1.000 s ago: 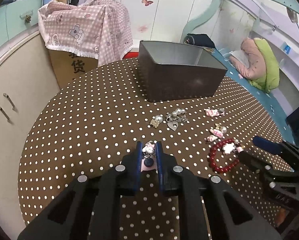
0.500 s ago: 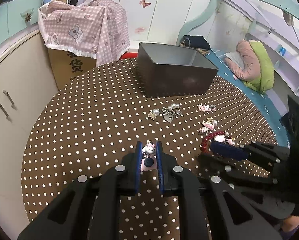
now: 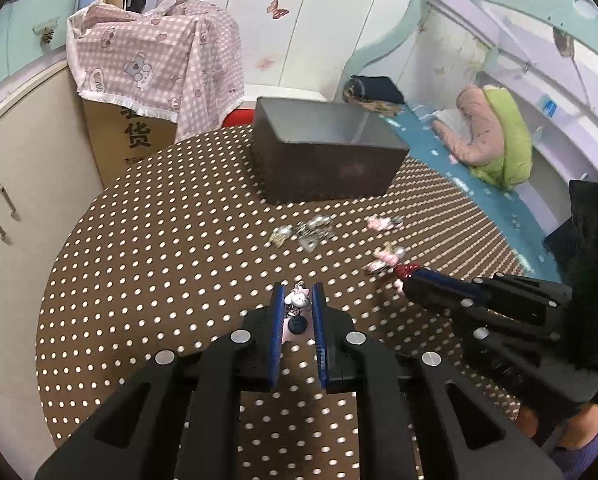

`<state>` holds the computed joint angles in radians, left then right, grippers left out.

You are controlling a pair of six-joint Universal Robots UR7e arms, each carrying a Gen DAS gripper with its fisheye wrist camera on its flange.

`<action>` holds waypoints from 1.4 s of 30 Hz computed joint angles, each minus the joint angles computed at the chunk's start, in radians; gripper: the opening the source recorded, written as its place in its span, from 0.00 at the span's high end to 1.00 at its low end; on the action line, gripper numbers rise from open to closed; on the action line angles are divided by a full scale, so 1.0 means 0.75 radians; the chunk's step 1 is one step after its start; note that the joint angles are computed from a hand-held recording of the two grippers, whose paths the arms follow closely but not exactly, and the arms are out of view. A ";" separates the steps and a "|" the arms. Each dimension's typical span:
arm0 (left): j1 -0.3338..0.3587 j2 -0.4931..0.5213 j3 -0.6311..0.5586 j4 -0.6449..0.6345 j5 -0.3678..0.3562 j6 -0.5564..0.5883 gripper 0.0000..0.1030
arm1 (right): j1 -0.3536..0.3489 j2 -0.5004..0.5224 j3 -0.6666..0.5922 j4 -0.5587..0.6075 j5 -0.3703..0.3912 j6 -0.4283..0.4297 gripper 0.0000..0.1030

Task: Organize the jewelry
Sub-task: 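Grasp and lift the red bead bracelet with the right tool while the left tool holds the charm, then carry the charm and red bracelet into the box and open both tools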

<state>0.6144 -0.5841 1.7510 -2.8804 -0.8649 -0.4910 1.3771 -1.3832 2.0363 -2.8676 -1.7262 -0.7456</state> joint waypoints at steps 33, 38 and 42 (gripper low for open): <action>0.148 0.258 -0.799 0.391 -0.158 0.232 0.88 | 0.131 0.199 -0.545 0.111 0.100 0.127 0.92; 0.181 0.313 -0.878 0.500 -0.136 0.187 0.88 | 0.132 0.284 -0.604 0.125 0.056 0.135 0.92; 0.205 0.339 -0.902 0.554 -0.124 0.158 0.88 | 0.132 0.338 -0.632 0.136 0.010 0.129 0.92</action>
